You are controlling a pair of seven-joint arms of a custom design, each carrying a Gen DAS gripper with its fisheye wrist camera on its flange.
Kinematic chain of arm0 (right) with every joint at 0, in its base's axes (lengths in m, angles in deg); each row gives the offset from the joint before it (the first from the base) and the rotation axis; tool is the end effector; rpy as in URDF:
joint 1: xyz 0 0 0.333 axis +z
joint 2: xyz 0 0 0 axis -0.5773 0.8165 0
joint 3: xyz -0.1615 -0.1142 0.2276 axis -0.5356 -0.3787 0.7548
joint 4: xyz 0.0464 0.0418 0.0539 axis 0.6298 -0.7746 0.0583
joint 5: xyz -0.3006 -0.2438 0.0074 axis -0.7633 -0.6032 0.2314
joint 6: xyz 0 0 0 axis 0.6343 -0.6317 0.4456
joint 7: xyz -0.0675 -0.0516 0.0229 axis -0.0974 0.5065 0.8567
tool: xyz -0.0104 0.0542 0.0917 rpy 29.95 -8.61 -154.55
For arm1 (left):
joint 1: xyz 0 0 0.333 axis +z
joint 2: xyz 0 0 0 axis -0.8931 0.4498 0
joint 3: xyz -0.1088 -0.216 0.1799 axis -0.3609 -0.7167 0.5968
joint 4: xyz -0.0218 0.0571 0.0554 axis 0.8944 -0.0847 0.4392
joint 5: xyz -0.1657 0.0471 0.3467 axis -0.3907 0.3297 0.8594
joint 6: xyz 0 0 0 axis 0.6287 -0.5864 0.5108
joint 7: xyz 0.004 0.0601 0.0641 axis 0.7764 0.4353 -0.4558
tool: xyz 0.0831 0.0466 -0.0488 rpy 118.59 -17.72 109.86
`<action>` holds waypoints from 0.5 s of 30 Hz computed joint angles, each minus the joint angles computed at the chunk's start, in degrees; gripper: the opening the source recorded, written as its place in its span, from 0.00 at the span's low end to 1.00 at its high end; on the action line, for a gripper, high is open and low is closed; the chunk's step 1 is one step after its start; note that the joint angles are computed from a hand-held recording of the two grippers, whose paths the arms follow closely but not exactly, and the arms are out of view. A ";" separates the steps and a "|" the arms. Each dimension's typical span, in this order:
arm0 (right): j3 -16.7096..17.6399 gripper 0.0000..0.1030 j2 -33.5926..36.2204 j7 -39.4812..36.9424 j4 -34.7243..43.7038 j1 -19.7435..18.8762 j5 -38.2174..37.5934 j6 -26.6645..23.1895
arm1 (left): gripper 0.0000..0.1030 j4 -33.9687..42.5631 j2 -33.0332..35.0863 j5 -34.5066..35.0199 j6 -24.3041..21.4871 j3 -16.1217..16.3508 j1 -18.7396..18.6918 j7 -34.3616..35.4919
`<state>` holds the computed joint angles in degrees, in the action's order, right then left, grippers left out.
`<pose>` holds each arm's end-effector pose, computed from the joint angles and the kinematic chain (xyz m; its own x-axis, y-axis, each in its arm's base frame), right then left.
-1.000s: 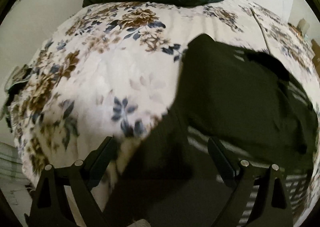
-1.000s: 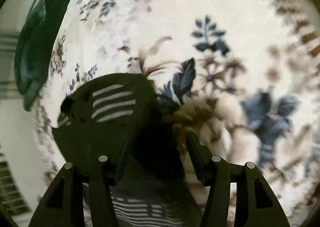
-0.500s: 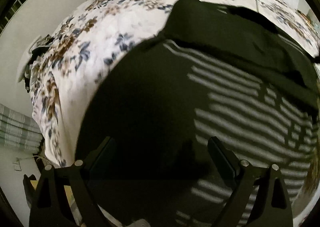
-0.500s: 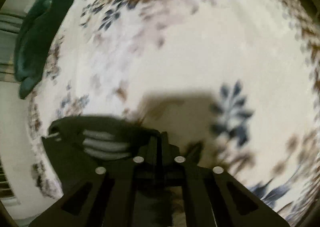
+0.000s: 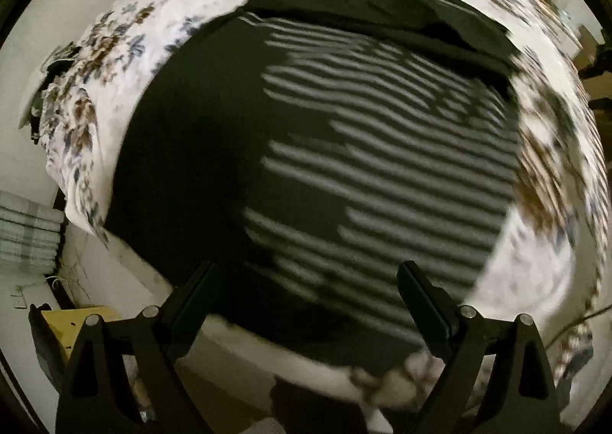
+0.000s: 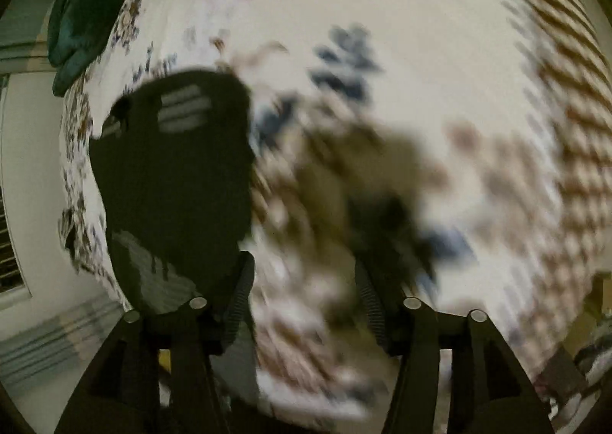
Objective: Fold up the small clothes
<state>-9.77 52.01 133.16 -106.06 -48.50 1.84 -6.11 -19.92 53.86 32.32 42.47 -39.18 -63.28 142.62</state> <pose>0.5764 -0.1261 0.6566 -0.6684 -0.6444 -0.3715 -0.7333 0.6544 0.1845 0.5631 -0.0605 0.6601 -0.3943 -0.9174 -0.0532 -0.8907 0.3958 -0.2238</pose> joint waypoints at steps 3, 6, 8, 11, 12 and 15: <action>-1.57 0.61 -9.32 0.16 -9.92 0.04 -0.75 -0.81 | 0.91 -7.71 -4.82 -0.89 0.62 -0.82 -0.63 1.67; -3.39 0.61 -14.13 -1.04 -16.69 1.34 -1.43 0.27 | 0.91 -16.95 -8.95 1.73 4.24 -2.76 -1.86 3.37; -4.08 0.61 -15.29 -1.25 -20.18 2.60 -1.30 2.10 | 0.91 -21.88 -10.42 4.06 7.06 -4.19 -2.64 3.14; -4.14 0.61 -15.16 -2.17 -24.39 4.67 1.14 6.72 | 0.84 -25.50 -10.19 5.87 11.05 -5.48 -3.53 1.90; -3.96 0.61 -14.65 -2.30 -24.91 5.31 1.78 7.86 | 0.65 -25.74 -9.84 6.07 12.24 -5.52 -3.72 1.89; -3.19 0.61 -14.22 -3.28 -27.25 6.94 4.89 11.63 | 0.24 -20.99 -6.74 0.93 10.79 -3.97 -3.41 1.11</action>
<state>-12.96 37.80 129.87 -133.32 -41.56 6.73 5.52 -40.91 47.12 33.24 53.25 -43.15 -66.69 143.73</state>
